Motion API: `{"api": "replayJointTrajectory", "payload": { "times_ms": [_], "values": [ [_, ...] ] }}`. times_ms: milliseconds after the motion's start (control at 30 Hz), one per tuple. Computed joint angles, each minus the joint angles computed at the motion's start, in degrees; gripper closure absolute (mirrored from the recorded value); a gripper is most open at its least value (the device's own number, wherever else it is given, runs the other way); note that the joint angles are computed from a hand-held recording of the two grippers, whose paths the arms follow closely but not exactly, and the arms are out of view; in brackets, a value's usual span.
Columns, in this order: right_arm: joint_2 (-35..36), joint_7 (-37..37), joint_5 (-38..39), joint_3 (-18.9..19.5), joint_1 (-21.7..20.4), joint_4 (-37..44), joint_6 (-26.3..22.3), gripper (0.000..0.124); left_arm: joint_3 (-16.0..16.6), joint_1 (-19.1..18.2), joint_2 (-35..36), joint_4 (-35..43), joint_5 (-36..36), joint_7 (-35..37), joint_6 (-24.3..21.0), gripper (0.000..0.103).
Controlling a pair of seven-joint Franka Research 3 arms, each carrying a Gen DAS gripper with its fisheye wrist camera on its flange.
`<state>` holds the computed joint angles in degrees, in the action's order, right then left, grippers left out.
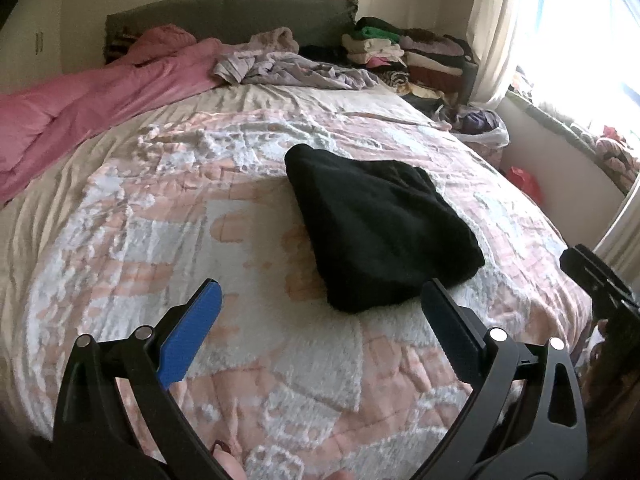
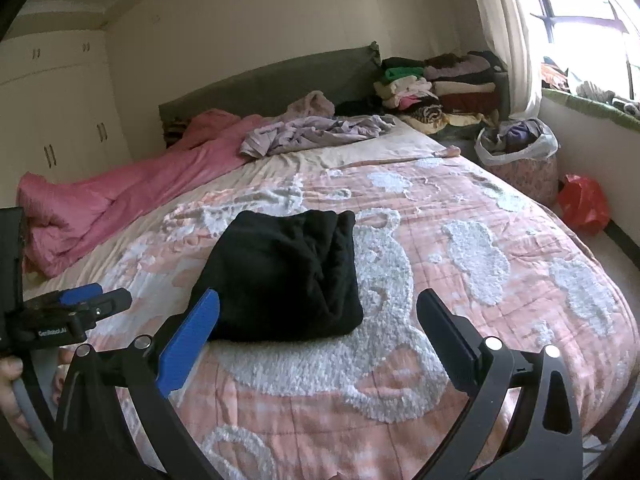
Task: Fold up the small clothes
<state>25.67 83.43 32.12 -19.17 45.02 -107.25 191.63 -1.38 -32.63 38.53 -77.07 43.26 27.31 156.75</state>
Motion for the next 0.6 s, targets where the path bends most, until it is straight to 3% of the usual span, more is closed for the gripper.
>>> {"api": "replayJointTrajectory", "payload": {
  "times_ms": [267, 533, 600],
  "values": [
    [-0.6, 0.3, 0.8, -5.8, 6.6, -3.1, -1.9, 0.025, 0.9, -0.7, -3.1, -6.2, 3.3, -3.9, 1.7, 0.01],
    [1.7, 7.5, -3.1, -12.5, 12.5, -4.0, -5.6, 0.025, 1.3, -0.8, -3.2, -8.6, 6.5, -8.8, 2.7, 0.01],
    [2.7, 9.9, -4.0, -15.9, 15.5, -4.5, -5.6, 0.025, 1.6, -1.0, -3.1, -9.0, 7.4, -10.2, 3.4, 0.01]
  ]
}}
